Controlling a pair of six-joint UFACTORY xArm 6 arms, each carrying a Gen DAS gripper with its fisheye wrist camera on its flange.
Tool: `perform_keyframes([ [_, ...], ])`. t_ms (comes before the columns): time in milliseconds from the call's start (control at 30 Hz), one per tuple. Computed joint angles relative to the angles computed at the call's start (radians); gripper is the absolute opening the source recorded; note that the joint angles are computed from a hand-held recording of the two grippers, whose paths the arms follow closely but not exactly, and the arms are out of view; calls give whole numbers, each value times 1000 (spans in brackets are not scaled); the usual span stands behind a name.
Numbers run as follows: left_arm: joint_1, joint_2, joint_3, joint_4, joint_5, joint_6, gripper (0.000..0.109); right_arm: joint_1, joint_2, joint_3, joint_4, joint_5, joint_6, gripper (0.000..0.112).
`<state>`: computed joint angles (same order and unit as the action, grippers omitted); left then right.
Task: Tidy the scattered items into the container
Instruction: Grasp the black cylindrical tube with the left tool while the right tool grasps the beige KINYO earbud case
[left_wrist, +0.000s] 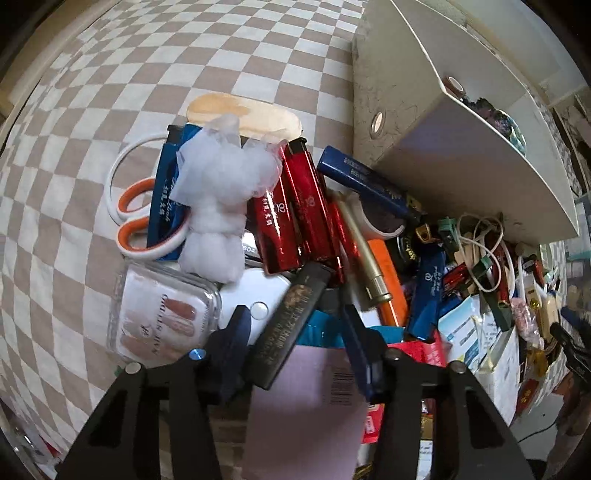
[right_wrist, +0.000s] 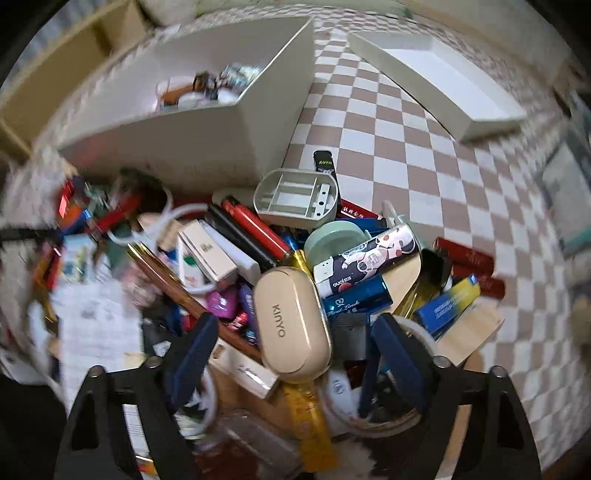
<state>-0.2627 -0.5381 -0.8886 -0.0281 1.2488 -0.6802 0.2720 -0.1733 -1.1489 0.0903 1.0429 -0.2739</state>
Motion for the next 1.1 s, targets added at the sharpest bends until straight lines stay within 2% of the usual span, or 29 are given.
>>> perform_keyframes([
  [100, -18, 12, -11, 37, 12, 33, 50, 32, 0, 29, -107, -32, 3, 79],
  [267, -61, 49, -34, 115, 24, 82, 50, 61, -9, 68, -207, -73, 8, 70],
  [467, -59, 90, -53, 153, 13, 109, 49, 85, 6, 69, -286, -88, 16, 70],
  [533, -65, 103, -62, 167, 16, 118, 42, 91, 13, 67, -303, -91, 19, 69],
  [600, -68, 108, -71, 163, 15, 129, 29, 94, 15, 65, -311, -94, 19, 69],
  [633, -68, 110, -74, 157, 16, 135, 28, 97, 15, 65, -316, -96, 20, 69],
  [733, -73, 114, -84, 146, 22, 153, 25, 95, 14, 65, -306, -103, 17, 68],
  [800, -72, 115, -89, 135, 30, 159, 24, 89, 9, 61, -266, -104, 2, 63],
  [833, -69, 114, -91, 127, 32, 160, 23, 84, 8, 53, -226, -100, -13, 49],
  [1100, -53, 106, -106, 92, 44, 164, 20, 63, 6, 25, -132, -53, -9, 49],
])
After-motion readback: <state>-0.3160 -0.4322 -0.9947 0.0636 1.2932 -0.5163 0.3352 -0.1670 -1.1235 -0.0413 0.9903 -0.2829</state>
